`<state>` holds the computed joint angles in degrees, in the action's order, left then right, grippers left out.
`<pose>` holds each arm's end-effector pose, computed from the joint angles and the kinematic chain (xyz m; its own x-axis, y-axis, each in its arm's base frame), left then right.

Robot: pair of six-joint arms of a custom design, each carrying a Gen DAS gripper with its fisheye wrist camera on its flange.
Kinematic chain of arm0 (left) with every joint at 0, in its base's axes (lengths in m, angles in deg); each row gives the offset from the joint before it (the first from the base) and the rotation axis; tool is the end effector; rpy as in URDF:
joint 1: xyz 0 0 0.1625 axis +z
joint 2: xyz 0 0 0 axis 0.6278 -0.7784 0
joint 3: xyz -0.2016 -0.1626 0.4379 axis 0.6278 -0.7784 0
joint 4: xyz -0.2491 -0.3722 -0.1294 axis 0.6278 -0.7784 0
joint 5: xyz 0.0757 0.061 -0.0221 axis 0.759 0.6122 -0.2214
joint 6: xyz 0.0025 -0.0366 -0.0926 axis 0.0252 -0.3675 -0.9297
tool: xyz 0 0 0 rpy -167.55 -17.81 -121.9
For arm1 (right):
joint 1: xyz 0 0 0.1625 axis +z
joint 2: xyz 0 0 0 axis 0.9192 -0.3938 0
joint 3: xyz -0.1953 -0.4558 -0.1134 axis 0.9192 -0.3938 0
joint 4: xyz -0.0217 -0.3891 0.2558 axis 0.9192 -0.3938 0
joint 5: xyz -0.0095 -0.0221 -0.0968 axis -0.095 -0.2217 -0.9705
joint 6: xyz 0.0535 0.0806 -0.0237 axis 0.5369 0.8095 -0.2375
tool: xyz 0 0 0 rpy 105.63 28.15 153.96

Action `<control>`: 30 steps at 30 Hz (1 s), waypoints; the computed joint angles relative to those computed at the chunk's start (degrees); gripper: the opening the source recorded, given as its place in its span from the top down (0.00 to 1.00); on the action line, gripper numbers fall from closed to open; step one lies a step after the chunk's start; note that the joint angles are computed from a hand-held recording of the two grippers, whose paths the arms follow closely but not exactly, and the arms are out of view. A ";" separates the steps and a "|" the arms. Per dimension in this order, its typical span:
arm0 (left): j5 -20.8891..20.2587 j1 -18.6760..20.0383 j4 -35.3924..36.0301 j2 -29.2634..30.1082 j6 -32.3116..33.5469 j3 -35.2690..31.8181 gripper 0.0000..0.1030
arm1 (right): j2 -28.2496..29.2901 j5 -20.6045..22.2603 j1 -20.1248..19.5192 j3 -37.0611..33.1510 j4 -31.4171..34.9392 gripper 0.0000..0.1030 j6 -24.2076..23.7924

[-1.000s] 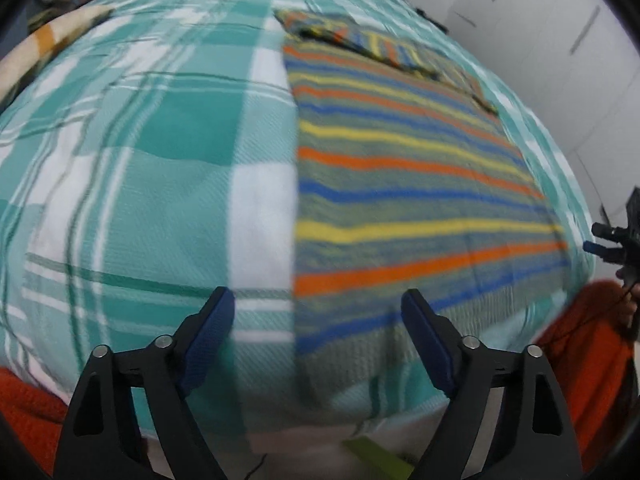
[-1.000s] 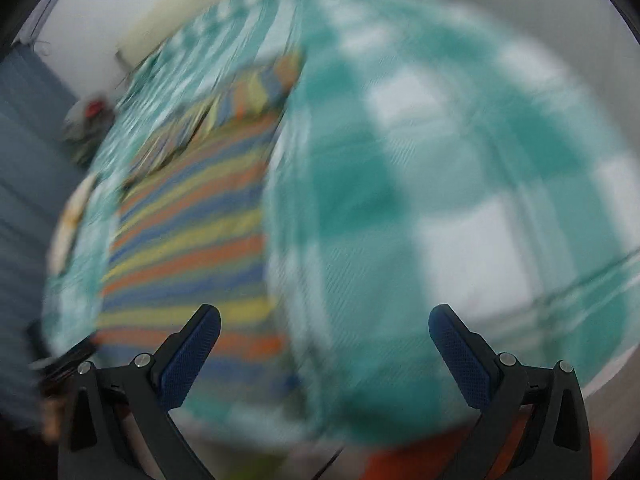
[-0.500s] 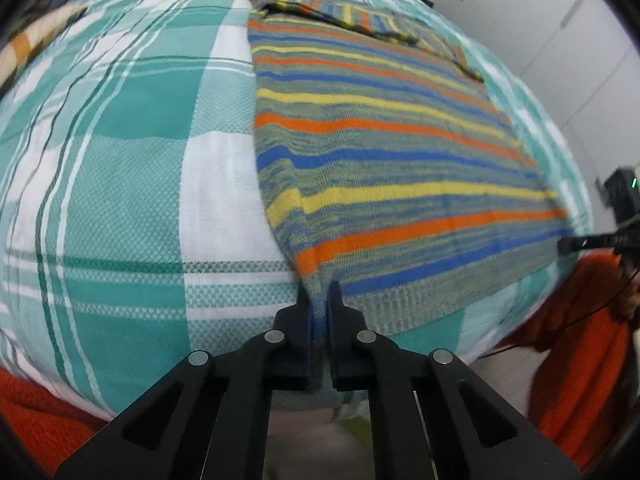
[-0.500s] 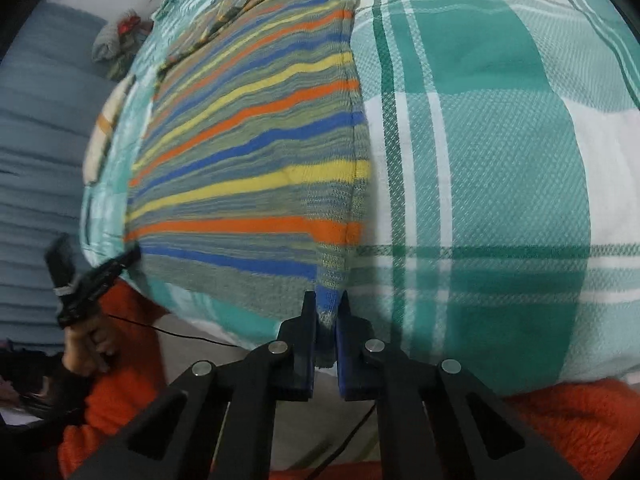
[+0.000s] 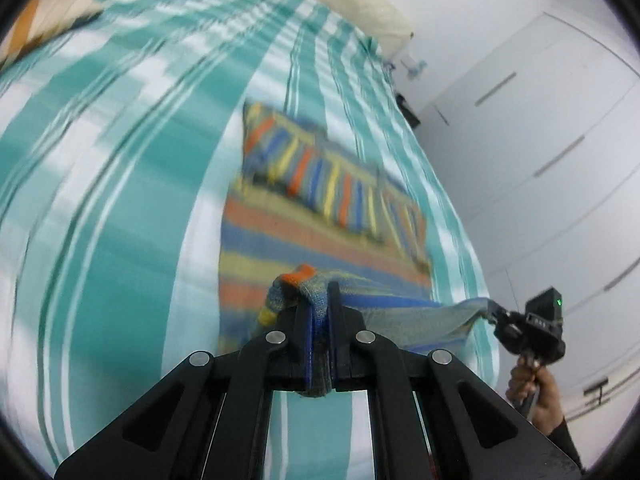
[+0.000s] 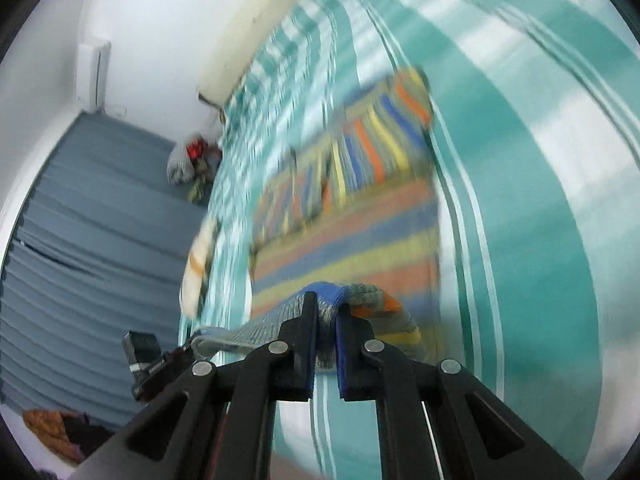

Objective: Fold small clothes
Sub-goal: 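Lift the hem and fold it toward the collar with both grippers, release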

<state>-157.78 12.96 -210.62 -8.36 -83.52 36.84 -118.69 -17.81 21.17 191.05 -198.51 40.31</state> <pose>-0.2771 -0.5817 0.2456 -0.9084 0.4176 -0.0198 0.4071 0.8730 -0.2686 0.1072 -0.3599 0.3937 -0.9530 0.2865 -0.0983 0.2563 0.5897 -0.7659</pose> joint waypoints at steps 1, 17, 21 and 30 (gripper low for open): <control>0.17 0.27 -0.24 1.77 -0.08 -1.79 0.96 | 1.22 -0.07 -0.22 -1.24 -1.01 0.92 -0.43; 4.08 6.10 7.72 29.13 -4.77 -34.66 0.65 | 21.38 2.58 -12.15 -27.36 1.25 0.89 -1.62; 5.07 7.03 2.44 30.58 -8.27 -36.24 0.39 | 24.10 2.48 -13.59 -28.00 -4.69 0.87 -0.76; 10.41 4.77 1.64 24.79 2.89 -28.66 0.30 | 23.19 -5.84 -10.73 -27.27 -9.16 0.38 -5.46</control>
